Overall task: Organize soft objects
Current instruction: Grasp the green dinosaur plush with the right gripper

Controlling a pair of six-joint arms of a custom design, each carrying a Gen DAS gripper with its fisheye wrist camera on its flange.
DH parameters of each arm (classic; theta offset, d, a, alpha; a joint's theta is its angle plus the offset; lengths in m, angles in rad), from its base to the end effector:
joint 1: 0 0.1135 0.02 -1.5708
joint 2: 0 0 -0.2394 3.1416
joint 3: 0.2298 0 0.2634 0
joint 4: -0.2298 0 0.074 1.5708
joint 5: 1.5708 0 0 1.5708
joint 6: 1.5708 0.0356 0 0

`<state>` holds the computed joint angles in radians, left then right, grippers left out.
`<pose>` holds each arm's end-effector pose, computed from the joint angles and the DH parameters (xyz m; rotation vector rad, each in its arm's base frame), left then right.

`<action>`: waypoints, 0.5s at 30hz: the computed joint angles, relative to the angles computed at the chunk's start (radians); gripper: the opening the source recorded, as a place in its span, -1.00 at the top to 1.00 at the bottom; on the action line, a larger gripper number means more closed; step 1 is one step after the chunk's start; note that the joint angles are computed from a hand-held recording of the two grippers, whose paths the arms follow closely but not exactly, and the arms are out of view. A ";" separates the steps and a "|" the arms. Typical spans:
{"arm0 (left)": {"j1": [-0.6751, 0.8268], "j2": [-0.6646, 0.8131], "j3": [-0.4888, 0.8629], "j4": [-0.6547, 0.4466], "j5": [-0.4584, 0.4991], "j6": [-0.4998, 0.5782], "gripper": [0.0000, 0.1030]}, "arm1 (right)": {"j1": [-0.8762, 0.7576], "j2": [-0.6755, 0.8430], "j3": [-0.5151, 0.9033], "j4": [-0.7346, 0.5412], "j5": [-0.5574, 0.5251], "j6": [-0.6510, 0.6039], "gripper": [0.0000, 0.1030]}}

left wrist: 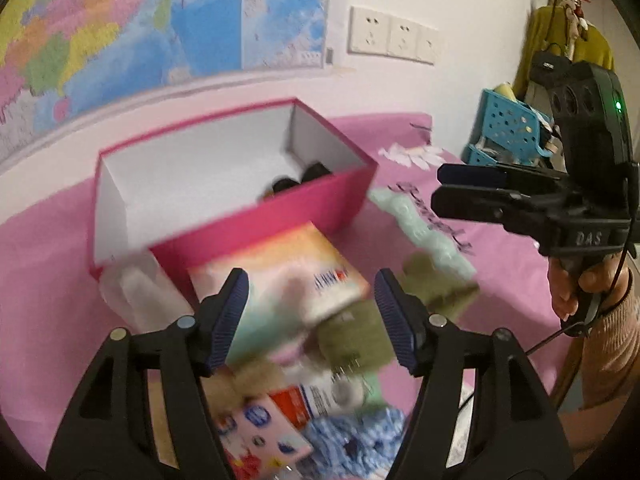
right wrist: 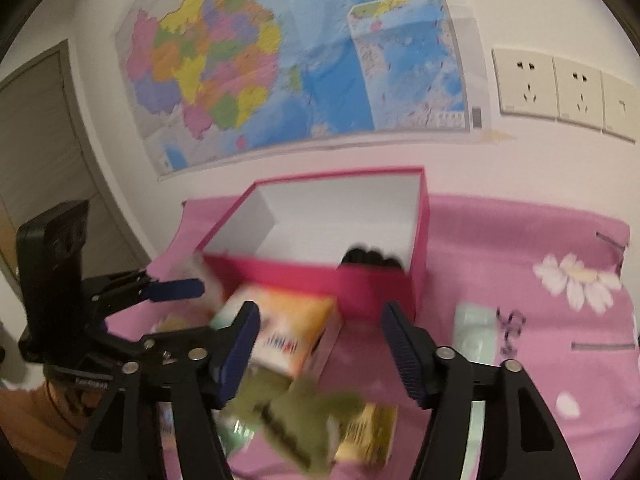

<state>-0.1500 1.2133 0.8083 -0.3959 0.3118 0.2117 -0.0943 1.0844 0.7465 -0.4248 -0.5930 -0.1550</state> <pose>0.2660 -0.0513 0.2144 0.5683 2.2782 -0.3388 0.2456 -0.0032 0.2252 -0.3569 2.2081 0.5544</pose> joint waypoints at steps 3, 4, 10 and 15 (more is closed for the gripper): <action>-0.004 -0.027 -0.047 0.000 0.003 -0.004 -0.29 | 0.005 -0.047 -0.067 -0.018 0.009 -0.004 -0.37; -0.004 -0.028 -0.055 -0.002 0.010 -0.005 -0.30 | 0.005 -0.062 -0.085 -0.021 0.018 -0.007 -0.37; -0.016 -0.019 -0.102 0.002 0.028 -0.015 -0.30 | 0.048 -0.091 -0.171 -0.007 0.072 0.021 -0.38; -0.022 -0.004 -0.122 0.002 0.045 -0.017 -0.30 | 0.037 -0.089 -0.200 0.012 0.055 0.050 -0.38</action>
<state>-0.1717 1.2095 0.6863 -0.3938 0.3566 0.1944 -0.0575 0.9951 0.5462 -0.4133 -0.5382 -0.1046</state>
